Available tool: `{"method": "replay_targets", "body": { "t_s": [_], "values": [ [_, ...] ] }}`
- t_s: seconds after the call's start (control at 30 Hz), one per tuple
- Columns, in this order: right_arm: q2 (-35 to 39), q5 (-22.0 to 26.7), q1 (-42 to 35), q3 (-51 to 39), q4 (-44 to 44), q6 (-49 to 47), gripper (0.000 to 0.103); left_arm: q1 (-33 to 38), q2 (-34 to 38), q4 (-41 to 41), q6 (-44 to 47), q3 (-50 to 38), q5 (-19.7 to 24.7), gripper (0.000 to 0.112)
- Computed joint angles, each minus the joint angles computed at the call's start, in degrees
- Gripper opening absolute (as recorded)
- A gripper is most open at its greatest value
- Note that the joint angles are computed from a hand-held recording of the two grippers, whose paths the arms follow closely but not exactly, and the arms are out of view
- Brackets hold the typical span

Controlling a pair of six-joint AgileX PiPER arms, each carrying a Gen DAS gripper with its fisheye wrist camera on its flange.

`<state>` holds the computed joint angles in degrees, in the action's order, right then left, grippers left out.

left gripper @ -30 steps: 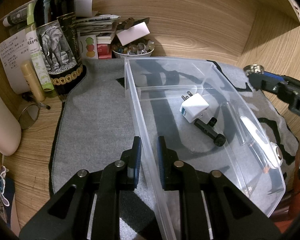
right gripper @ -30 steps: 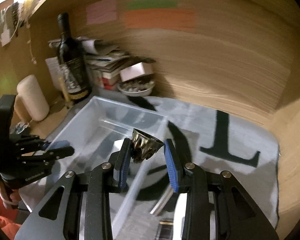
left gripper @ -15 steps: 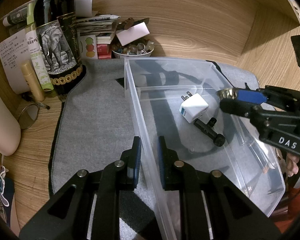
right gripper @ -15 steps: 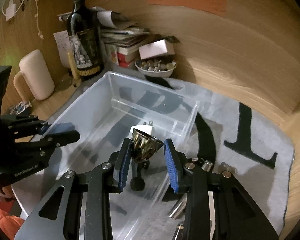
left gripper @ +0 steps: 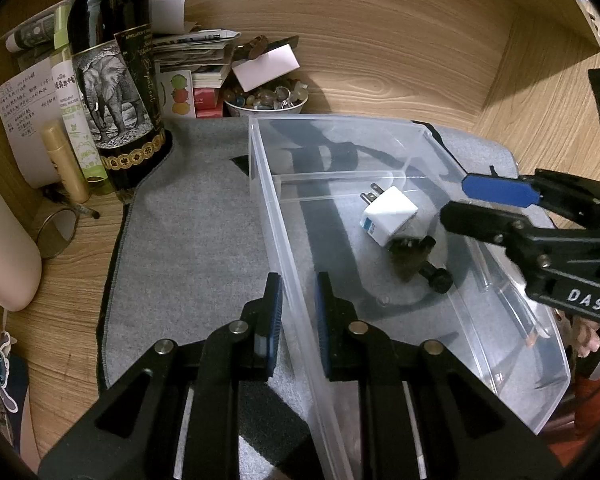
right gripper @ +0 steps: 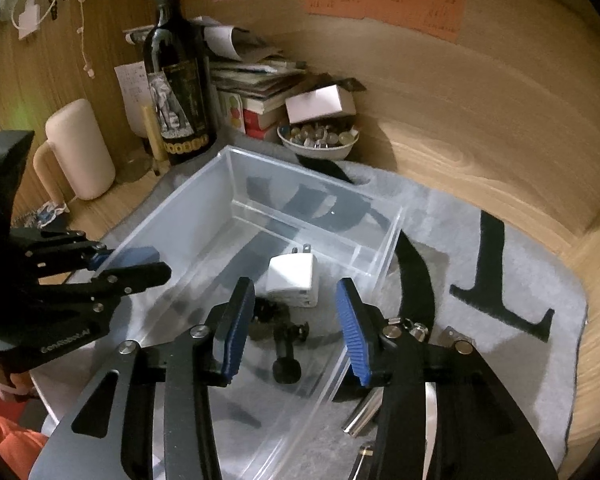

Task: Organize rigid objects
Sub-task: 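Carry the silver cup into the clear box and release it with the right gripper, then return the right gripper to the keys and grasp the key ring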

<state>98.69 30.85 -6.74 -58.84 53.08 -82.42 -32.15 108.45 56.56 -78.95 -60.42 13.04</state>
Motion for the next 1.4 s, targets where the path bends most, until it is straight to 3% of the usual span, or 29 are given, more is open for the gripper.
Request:
{"method": "replay_targets", "body": {
  "t_s": [0.17, 0.5, 0.77, 1.1, 1.4],
  "values": [
    [-1.7, 0.6, -1.9, 0.6, 3.1, -2.4, 0.047, 0.0, -0.2, 0.3, -0.3, 0.2, -0.1, 0.015],
    [-1.8, -0.6, -9.0, -1.3, 4.8, -1.5, 0.047, 0.0, -0.1, 0.4, -0.5, 0.1, -0.1, 0.016],
    [4.7, -3.0, -12.5, -6.6, -4.8, 9.9, 0.047, 0.0, -0.2, 0.7, -0.8, 0.3, -0.1, 0.016],
    [15.2, 0.0, -10.8, -15.3, -20.8, 25.3, 0.047, 0.0, 0.0, 0.6, -0.8, 0.2, -0.3, 0.016],
    [19.3, 1.3, -8.3, -19.5, -28.6, 30.9, 0.048, -0.2, -0.1, 0.5, -0.9, 0.2, -0.1, 0.016]
  ]
}}
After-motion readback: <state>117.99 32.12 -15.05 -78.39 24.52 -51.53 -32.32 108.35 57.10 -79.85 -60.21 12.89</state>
